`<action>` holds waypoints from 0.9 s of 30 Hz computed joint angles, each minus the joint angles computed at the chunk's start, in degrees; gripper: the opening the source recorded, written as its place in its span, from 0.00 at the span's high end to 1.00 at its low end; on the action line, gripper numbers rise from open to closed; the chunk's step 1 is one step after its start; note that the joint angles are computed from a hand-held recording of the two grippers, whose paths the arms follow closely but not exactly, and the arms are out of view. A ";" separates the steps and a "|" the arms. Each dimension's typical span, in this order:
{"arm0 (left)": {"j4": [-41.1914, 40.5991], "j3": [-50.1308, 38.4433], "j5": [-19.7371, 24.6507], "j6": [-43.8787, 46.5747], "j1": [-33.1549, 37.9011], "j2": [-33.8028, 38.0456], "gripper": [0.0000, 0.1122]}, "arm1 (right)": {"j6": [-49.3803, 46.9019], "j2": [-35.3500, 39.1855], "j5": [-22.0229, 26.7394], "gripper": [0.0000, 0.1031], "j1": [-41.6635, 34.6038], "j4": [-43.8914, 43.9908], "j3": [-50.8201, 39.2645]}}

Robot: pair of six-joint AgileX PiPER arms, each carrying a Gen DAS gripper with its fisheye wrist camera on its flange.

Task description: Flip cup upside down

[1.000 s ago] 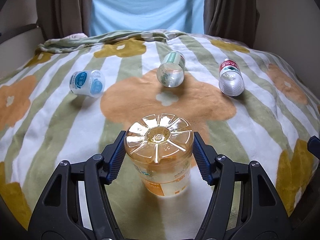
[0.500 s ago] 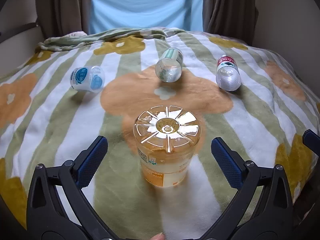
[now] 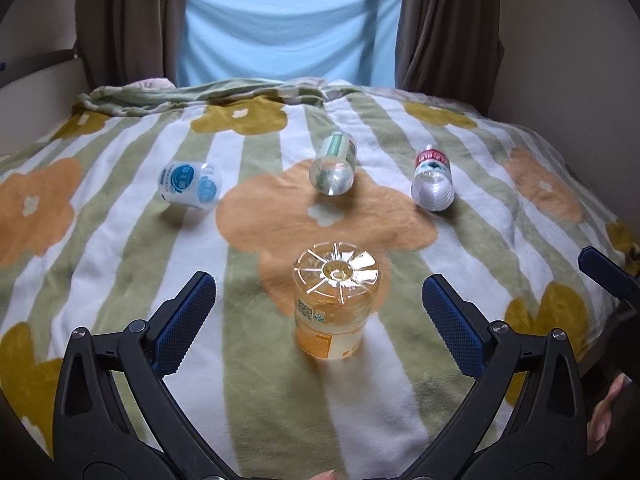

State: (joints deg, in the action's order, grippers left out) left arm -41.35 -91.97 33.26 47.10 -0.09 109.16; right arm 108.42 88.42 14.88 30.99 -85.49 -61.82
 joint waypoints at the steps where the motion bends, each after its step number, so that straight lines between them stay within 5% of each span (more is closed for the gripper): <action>1: -2.02 -0.05 1.43 1.78 1.24 -1.35 0.09 | -4.74 -0.23 2.14 0.00 1.02 4.34 -1.29; 6: -5.31 -2.81 7.49 5.02 7.05 -7.26 0.09 | -18.58 0.32 17.15 0.00 7.31 13.66 -11.23; 14: -17.32 -1.14 11.56 15.29 17.17 -13.62 0.09 | -30.90 8.38 38.89 0.00 15.75 14.25 -29.79; 20: -23.10 4.43 11.66 22.40 21.72 -16.30 0.09 | -30.23 11.75 46.53 0.00 19.30 12.49 -32.79; 27: -26.12 5.73 13.41 24.11 23.54 -16.36 0.09 | -28.33 12.91 49.19 0.00 20.93 11.75 -33.71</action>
State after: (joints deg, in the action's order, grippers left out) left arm -67.47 -86.24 46.67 71.21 23.45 92.79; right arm 80.10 101.33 64.06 51.91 -73.74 -95.52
